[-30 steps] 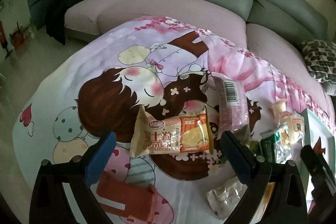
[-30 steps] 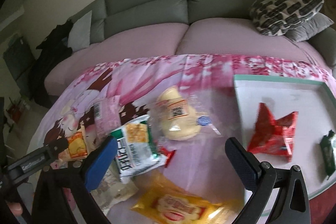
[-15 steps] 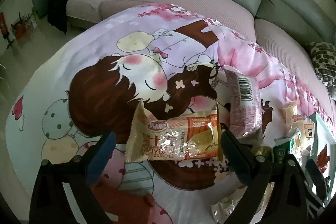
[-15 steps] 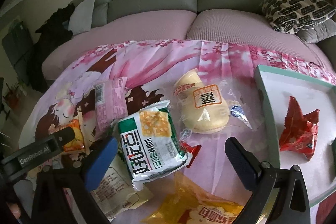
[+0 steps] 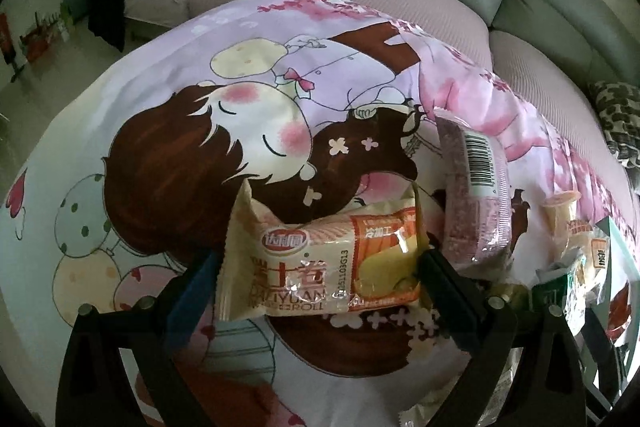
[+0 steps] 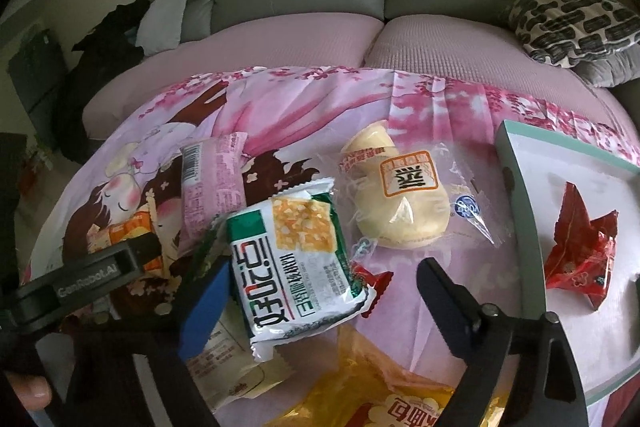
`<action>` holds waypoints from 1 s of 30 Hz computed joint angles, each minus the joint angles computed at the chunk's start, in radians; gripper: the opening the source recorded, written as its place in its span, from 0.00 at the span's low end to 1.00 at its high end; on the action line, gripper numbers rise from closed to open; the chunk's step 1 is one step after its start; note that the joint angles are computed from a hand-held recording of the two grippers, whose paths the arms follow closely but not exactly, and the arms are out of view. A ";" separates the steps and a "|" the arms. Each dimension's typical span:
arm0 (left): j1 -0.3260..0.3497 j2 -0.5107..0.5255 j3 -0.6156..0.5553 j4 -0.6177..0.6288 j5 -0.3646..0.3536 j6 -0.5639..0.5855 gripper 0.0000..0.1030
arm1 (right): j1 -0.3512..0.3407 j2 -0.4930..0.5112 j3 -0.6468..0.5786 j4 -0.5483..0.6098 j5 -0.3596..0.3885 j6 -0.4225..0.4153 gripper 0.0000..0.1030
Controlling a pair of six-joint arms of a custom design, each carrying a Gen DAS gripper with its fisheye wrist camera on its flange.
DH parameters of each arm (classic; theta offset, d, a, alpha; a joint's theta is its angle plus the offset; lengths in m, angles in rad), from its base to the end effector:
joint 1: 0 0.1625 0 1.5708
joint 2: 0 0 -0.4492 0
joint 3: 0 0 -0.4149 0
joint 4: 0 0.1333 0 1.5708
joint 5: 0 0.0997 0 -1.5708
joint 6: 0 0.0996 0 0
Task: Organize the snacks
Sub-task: 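Grasp the green-white cracker pack with the right gripper while the left grasps the yellow roll pack, then carry both packs over the tray while the right gripper lowers the cracker pack inside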
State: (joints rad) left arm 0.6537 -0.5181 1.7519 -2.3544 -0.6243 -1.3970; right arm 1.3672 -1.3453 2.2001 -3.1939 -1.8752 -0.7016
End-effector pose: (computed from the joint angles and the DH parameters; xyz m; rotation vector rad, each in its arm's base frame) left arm -0.3396 -0.5299 -0.1024 -0.2767 2.2344 -0.8425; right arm -0.0019 -0.5209 0.2883 0.4559 -2.4086 0.7253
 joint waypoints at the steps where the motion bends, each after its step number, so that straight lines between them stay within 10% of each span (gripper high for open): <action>1: -0.001 0.001 0.000 -0.006 0.002 0.005 0.96 | 0.002 0.001 0.001 -0.001 0.000 -0.006 0.85; 15: -0.003 0.009 -0.003 -0.020 0.003 0.019 0.78 | -0.004 -0.020 0.002 0.067 0.026 -0.017 0.61; 30: -0.013 0.006 -0.012 0.025 0.021 -0.010 0.76 | -0.021 -0.046 0.000 0.100 0.054 0.010 0.60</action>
State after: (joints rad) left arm 0.6405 -0.5118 1.7399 -2.3290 -0.6037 -1.4073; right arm 1.3466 -1.3909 2.1999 -3.0942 -1.8216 -0.6912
